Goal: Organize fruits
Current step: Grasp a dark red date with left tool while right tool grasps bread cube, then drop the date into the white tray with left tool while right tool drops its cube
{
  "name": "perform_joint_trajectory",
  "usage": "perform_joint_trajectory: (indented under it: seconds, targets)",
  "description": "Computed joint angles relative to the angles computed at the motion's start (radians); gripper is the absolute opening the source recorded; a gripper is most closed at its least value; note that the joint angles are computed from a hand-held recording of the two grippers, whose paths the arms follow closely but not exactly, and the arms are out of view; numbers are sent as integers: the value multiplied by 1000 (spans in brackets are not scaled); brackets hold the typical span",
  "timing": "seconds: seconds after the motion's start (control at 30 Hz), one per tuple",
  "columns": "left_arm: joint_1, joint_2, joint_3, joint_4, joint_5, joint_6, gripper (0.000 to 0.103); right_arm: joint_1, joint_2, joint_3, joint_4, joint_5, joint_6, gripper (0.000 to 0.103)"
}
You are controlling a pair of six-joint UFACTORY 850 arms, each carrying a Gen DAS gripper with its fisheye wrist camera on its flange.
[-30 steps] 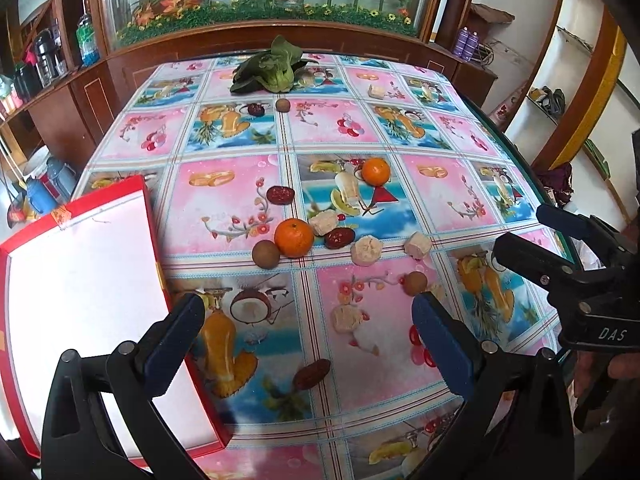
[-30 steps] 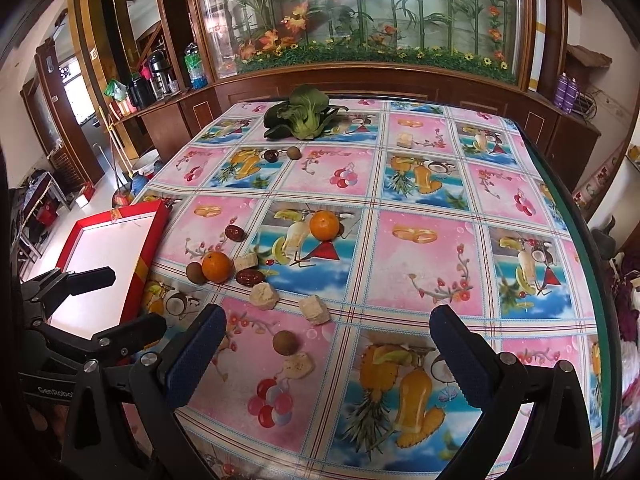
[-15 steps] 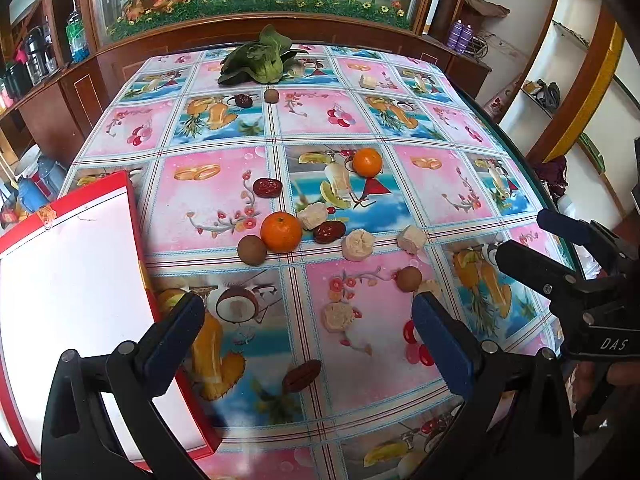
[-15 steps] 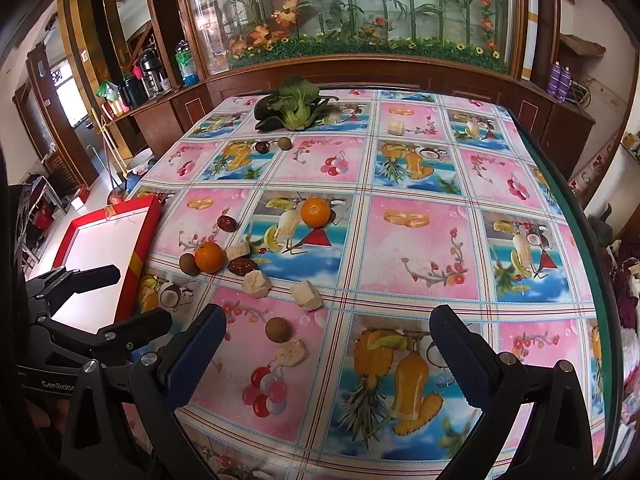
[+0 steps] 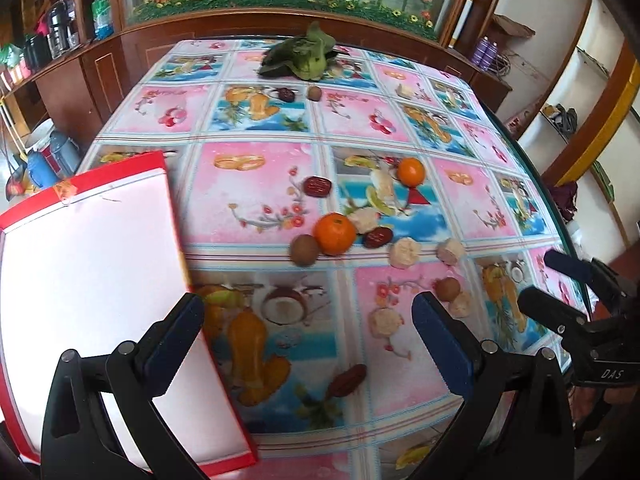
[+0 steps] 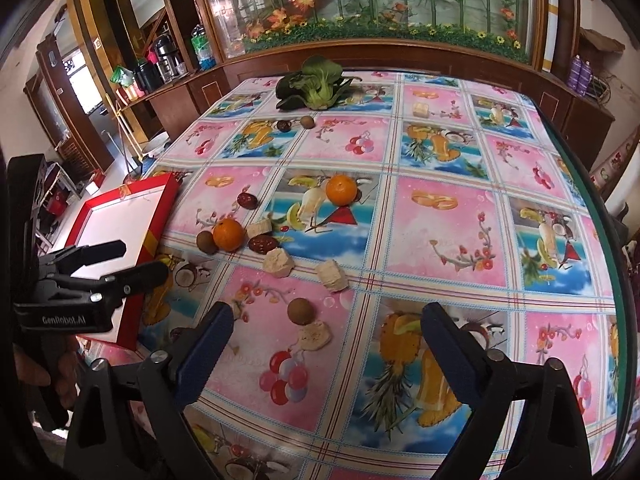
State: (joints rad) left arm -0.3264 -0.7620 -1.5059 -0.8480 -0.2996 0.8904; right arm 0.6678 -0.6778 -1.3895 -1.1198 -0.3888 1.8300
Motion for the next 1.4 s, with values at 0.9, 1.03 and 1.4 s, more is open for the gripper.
perform_joint_trajectory:
  seconds: [0.9, 1.03, 1.4]
  targets:
    - [-43, -24, 15, 245, -123, -45, 44, -42, -89, -57, 653, 134, -682, 50]
    - [-44, -39, 5, 283, -146, -79, 29, -40, -127, -106, 647, 90, -711, 41]
    - [-27, -14, 28, 126, -159, 69, 22, -30, -142, -130, 564, 59, -681, 25]
